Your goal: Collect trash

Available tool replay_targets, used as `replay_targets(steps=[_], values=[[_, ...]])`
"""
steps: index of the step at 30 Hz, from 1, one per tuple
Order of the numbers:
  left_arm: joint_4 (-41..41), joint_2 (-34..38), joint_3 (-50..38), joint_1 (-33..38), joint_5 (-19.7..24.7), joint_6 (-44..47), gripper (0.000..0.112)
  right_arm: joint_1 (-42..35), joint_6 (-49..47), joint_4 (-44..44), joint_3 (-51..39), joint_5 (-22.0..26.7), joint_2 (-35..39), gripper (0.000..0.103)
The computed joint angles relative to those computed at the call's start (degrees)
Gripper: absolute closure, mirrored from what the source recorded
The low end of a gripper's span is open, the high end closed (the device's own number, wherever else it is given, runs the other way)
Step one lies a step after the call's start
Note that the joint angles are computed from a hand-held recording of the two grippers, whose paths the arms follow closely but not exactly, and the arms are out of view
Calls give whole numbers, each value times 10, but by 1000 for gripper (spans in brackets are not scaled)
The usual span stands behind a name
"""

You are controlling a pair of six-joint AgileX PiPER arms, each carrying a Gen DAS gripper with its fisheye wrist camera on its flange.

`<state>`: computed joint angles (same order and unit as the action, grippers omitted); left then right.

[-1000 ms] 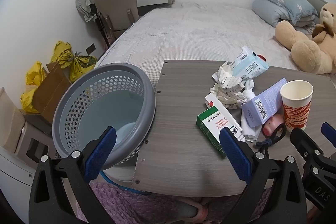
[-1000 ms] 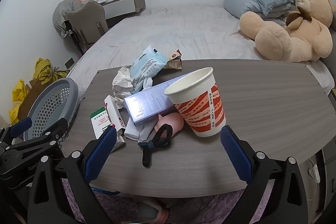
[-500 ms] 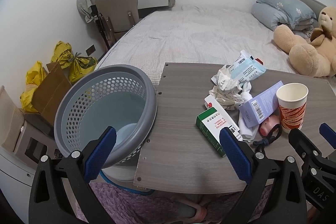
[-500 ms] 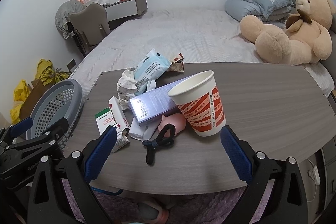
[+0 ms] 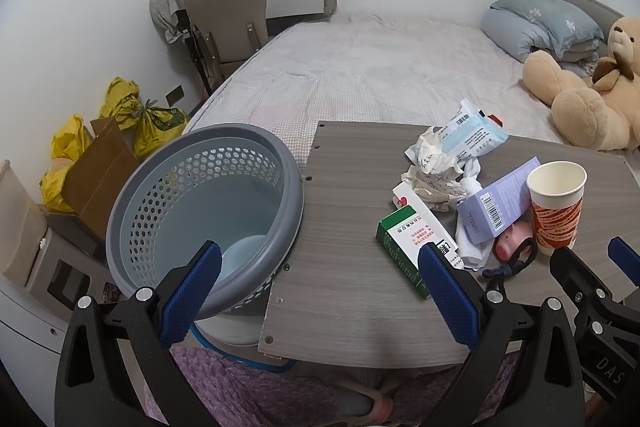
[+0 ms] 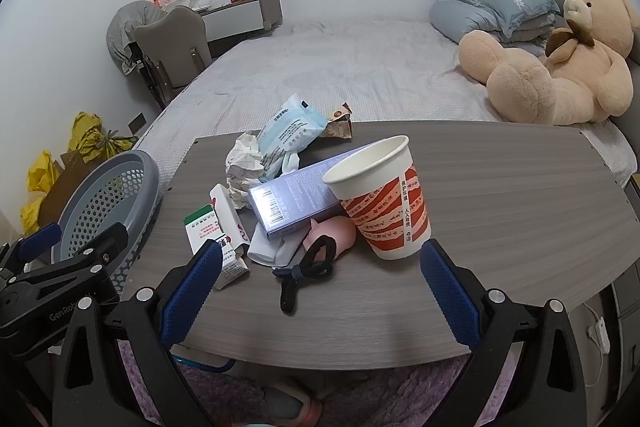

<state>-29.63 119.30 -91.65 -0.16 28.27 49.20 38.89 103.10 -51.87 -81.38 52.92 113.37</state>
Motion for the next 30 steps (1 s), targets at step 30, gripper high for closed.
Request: replay_targets(steps=[30], values=[[40, 50, -42, -15, 0, -91, 16, -89, 39, -93, 142, -121, -36, 9]])
